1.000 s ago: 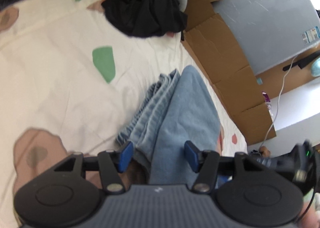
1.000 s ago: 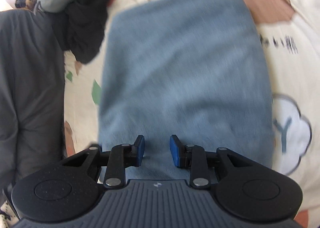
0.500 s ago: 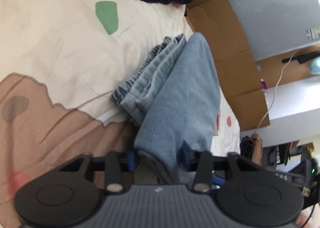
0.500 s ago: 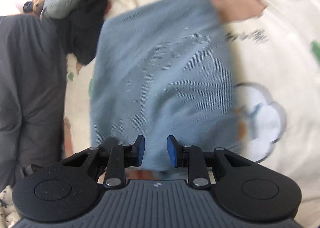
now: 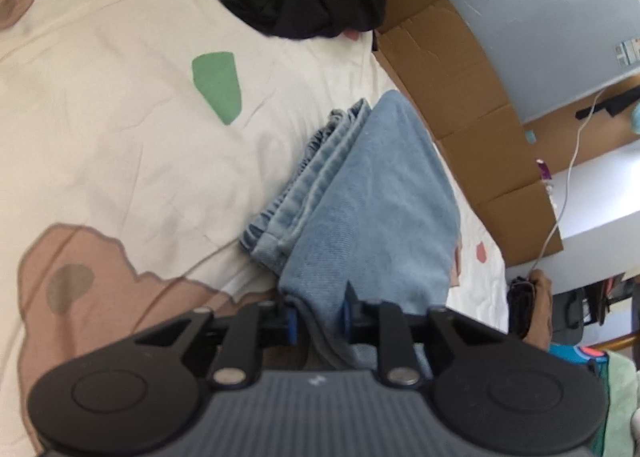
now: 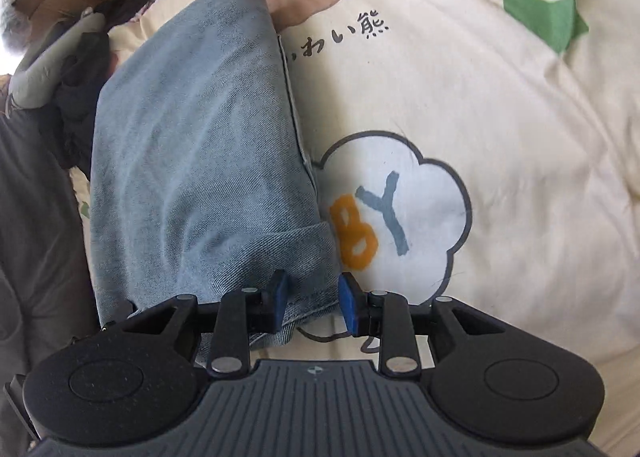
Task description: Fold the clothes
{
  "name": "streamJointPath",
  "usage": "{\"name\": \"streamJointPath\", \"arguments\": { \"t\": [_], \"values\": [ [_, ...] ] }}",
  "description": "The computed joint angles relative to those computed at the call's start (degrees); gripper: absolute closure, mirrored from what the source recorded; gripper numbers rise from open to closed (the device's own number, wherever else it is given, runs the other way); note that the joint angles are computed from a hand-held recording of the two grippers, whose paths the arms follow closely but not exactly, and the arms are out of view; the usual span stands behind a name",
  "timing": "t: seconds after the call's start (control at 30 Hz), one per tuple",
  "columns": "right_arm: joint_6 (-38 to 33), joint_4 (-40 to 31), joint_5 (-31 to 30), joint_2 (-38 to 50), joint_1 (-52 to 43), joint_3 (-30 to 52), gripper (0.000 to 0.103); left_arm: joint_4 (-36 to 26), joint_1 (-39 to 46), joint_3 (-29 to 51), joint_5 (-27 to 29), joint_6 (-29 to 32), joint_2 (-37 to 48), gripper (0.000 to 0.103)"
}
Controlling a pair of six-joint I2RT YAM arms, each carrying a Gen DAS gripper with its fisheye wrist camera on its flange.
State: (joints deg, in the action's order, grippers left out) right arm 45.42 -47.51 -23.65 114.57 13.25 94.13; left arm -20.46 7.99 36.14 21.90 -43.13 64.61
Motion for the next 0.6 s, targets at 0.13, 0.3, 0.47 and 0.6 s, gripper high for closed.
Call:
{"name": "streamJointPath", "arguments": {
  "t": [0.13,0.3,0.47,0.6],
  "values": [
    [0.8,3.7,0.06,-1.83,0.03,-3.7,0.071,-8.71,-0.87,6.92,-2.5,6.18,1.19,0.07],
    [0.11,7.95,-1.41,-4.2,-1.13,-8.27,0.067,-16.47,-0.89,16.86,-10.07,14.51,2.86,0.059],
    [0.98,13.59,-4.2,-5.71,-2.42,-13.09,0.066,-18.82,-2.28,26.81,-11.34,21.87,12.34,0.06],
    [1.4,14.98,-4.31,-6.12,-2.21,-13.8,0.066,-18.48,-4.45,32.56,-12.54,26.02,20.04,0.059]
  ]
}}
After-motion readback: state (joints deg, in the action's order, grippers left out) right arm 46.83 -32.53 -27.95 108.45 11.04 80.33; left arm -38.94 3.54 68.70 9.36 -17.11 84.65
